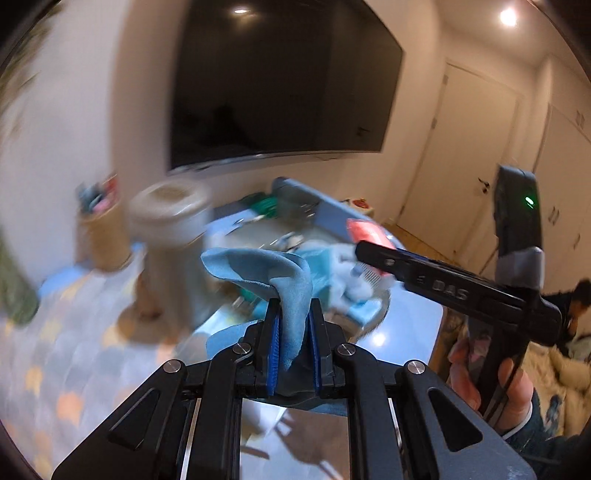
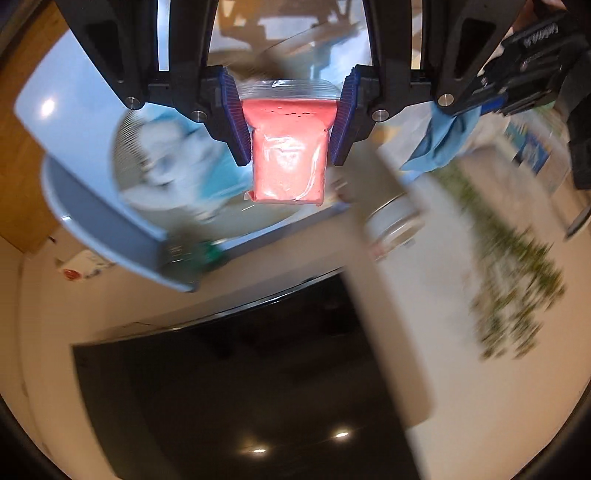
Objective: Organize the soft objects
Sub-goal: 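Carry the teal cloth and pink packet to the glass plate and open both tools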
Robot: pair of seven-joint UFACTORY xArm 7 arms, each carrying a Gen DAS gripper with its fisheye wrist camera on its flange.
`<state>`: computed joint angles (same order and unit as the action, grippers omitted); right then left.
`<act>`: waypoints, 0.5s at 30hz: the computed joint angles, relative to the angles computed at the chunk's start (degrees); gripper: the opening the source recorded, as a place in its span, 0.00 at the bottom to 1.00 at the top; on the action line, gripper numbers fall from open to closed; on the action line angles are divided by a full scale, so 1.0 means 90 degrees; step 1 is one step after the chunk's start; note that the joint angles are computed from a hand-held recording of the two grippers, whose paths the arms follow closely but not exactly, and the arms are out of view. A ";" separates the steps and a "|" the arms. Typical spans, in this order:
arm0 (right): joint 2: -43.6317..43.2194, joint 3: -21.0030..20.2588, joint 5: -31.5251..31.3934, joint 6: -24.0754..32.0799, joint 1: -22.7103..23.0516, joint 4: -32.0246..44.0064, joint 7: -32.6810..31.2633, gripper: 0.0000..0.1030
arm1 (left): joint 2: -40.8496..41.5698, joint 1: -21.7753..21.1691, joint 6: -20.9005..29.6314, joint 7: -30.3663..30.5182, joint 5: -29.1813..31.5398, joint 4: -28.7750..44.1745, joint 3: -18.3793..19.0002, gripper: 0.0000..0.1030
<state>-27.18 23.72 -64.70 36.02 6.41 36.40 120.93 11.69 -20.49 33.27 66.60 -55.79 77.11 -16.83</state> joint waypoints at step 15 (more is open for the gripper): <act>0.0989 -0.1416 0.0287 -0.2665 -0.1952 0.0036 -0.1053 0.60 | 0.3121 -0.1767 -0.0592 -0.3353 0.3919 0.3582 0.0504 0.40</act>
